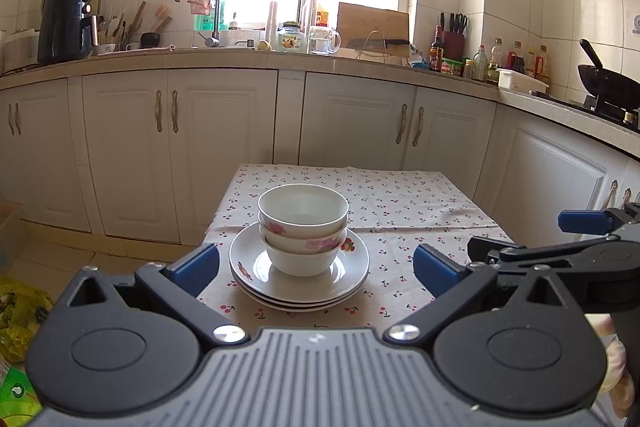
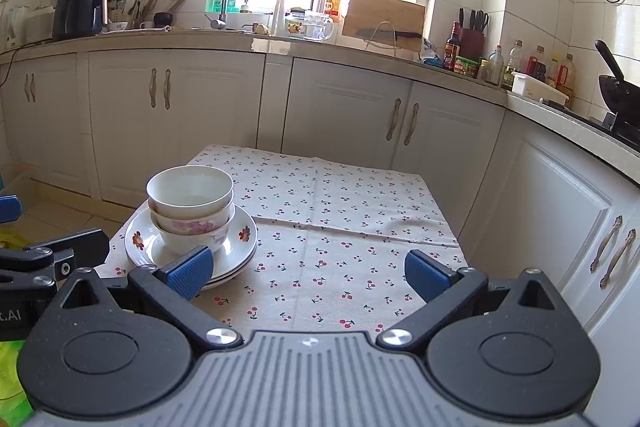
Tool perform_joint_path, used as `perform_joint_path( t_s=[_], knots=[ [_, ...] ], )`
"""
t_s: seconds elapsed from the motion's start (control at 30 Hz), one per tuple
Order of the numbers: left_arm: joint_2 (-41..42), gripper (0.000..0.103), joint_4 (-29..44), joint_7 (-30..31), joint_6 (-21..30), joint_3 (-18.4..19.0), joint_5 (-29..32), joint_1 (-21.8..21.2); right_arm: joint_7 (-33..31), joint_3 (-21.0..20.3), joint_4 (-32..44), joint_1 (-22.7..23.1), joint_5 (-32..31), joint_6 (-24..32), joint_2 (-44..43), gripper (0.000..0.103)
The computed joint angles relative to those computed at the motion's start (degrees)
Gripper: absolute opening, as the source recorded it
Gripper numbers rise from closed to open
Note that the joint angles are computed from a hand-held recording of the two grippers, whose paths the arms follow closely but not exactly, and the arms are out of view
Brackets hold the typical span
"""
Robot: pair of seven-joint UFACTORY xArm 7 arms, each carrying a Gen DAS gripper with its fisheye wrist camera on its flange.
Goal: Organize plates and bowls
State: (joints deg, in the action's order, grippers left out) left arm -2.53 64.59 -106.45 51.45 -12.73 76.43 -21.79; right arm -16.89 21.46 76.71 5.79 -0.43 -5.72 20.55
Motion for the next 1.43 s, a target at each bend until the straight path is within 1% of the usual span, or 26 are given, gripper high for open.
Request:
perform_joint_path(
  t_s=[0.33,0.83,1.0,1.17,1.43],
  knots=[
    [0.0,0.102,0.0,0.0,-0.5,0.1,-0.2,0.1,1.2,-2.1,-0.2,1.8,-0.6,-0.5,-0.3,0.103],
    [0.4,0.102,0.4,0.1,-0.9,0.3,-0.6,0.2,1.9,-3.6,0.1,3.1,-1.1,0.0,-0.2,0.103],
    [0.5,0.102,0.5,0.0,-0.9,0.4,-0.6,0.1,2.3,-4.8,0.1,4.1,-1.2,-0.3,-0.2,0.103],
    [0.6,0.102,0.5,-0.2,-1.0,0.4,-0.4,0.1,2.5,-4.7,0.1,4.0,-1.4,-0.3,-0.2,0.103],
    [0.5,0.102,0.3,-0.1,-1.2,0.5,-0.6,0.2,3.1,-6.6,0.3,5.7,-1.6,0.1,-0.4,0.103]
  ],
)
